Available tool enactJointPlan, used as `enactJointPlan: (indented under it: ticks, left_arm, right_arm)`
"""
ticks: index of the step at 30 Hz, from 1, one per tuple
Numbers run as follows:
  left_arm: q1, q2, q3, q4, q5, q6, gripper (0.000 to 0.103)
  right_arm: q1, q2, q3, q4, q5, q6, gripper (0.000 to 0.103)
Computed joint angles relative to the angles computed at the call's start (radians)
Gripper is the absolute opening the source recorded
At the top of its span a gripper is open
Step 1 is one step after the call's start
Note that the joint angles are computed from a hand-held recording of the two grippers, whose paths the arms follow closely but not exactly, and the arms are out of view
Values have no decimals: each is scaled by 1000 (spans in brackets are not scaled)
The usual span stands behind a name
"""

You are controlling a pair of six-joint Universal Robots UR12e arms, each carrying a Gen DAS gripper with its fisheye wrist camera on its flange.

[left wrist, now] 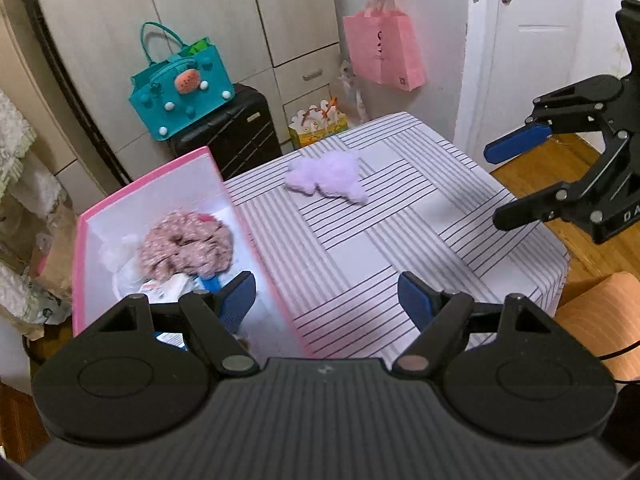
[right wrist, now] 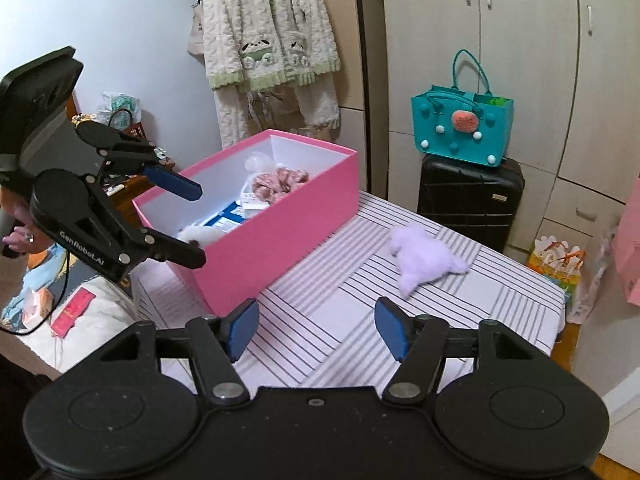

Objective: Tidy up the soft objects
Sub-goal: 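Withdraw both tools and move the left tool toward the lavender plush, then close the left tool on the lavender plush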

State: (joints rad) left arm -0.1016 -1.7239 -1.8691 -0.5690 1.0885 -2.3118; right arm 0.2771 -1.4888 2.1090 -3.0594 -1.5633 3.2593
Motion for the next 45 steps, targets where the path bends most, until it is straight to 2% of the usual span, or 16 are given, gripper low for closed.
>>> enactJointPlan:
  ticks: [6, 7, 9, 14, 15, 18, 20, 24, 25, 27, 29, 32, 36, 39, 45]
  left_arm:
    - [-30, -34, 15, 28, -42, -90, 78]
    - [-34, -40, 18, 33, -45, -102, 85]
    - [-45, -54, 21, 57, -54, -126, 89]
    - [-74, -92, 40, 110, -46, -209, 92]
    - [-78, -99, 42, 121, -47, -229, 96]
    - [-93, -124, 48, 170, -48, -292, 96]
    - [-107, -143, 49, 213, -33, -338, 98]
    - [-124, -184, 51, 307, -11, -462, 98]
    - [-128, -194, 51, 329, -9, -484, 98]
    - [-132, -217, 56, 359, -8, -538, 98]
    - [-133, -242, 58, 419, -8, -623, 98]
    - [-137, -277, 54, 532, -6, -700, 97]
    - [-152, -308, 77, 540, 21, -723, 97]
    - [-158, -332, 92, 568, 34, -787, 97]
    - [-176, -378, 150, 538, 101, -929, 93]
  right_arm:
    - [-42, 18, 31, -82, 22, -52, 73]
    - [-50, 22, 35, -99, 25, -63, 73]
    - [-66, 32, 43, -134, 28, -82, 74]
    - [-110, 72, 63, -270, 24, -112, 75]
    - [-118, 82, 66, -303, 18, -110, 76]
    - [-139, 120, 74, -429, -10, -87, 79]
    - [-152, 139, 71, -464, -22, -77, 81]
    - [-175, 161, 30, -369, -18, -92, 82]
    - [-177, 167, 21, -349, -15, -101, 85]
    - [-190, 181, -1, -299, 23, -123, 88]
    - [-204, 198, -15, -275, 77, -172, 88]
    - [-211, 232, -35, -267, 108, -294, 88]
    - [-228, 257, -50, -258, 190, -412, 88]
    - [-234, 278, -68, -260, 233, -483, 88]
    - [-256, 325, -122, -221, 340, -545, 90]
